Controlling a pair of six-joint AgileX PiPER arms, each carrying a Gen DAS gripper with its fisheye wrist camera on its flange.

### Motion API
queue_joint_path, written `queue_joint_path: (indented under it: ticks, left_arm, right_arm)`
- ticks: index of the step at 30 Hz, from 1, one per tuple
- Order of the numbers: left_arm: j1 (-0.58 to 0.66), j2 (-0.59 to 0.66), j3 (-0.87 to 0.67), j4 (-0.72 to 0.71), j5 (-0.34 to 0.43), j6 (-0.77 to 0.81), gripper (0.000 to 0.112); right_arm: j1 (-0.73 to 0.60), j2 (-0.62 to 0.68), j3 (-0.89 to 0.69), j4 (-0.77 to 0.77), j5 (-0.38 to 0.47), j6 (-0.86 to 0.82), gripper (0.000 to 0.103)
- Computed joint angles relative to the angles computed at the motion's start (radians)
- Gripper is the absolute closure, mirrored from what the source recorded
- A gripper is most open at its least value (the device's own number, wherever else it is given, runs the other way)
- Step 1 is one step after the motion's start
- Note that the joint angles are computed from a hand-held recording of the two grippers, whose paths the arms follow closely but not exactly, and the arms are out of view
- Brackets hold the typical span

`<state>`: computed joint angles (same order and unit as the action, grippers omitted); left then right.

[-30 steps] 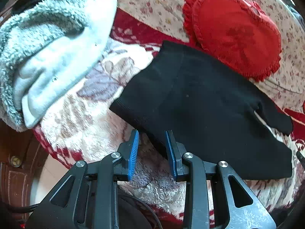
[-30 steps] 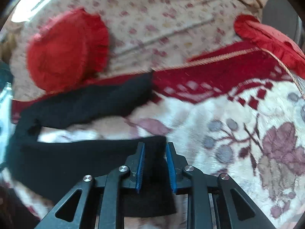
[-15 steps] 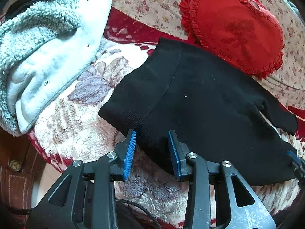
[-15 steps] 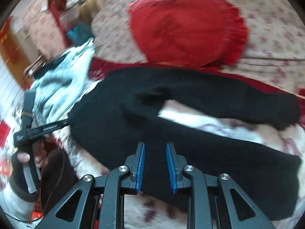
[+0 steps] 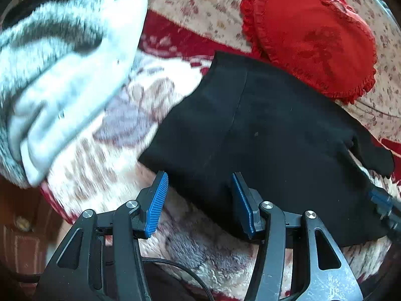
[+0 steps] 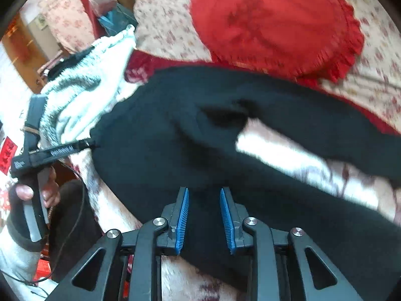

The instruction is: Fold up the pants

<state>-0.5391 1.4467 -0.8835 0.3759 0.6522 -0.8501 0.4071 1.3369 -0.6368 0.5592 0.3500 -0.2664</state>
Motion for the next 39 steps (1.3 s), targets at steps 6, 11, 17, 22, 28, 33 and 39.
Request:
queue_joint_path:
  ticks: [6,11,17,22,28,33,39]
  left_arm:
    - [0.111,0.069,-0.168,-0.209,0.005,0.290,0.060]
    - [0.196,0.278,-0.409,-0.388,0.037,0.536,0.053]
    - [0.259,0.551,-0.747,-0.450,0.187,0.687,0.053]
    - [0.303,0.695,-0.941,-0.481,0.249,0.742,0.053]
    - [0.312,0.858,-1.171,-0.580,0.374,0.834,0.053]
    - [0.276,0.945,-1.317,-0.540,0.463,0.840,0.047]
    - [0.255,0.882,-1.214,-0.556,0.393,0.908,0.093]
  right_arm:
    - [-0.079,0.083,-0.179,0.032,0.020,-0.181,0.065]
    - [-0.148,0.280,-0.411,0.067,0.101,-0.299,0.058]
    - [-0.191,0.491,-0.662,0.005,0.215,-0.336,0.057]
    - [-0.242,0.642,-0.848,0.051,0.345,-0.429,0.055]
    - [-0.257,0.810,-1.054,0.004,0.488,-0.440,0.049]
    - [-0.275,0.902,-1.144,0.041,0.546,-0.443,0.049]
    - [-0.252,0.788,-0.966,0.091,0.394,-0.537,0.092]
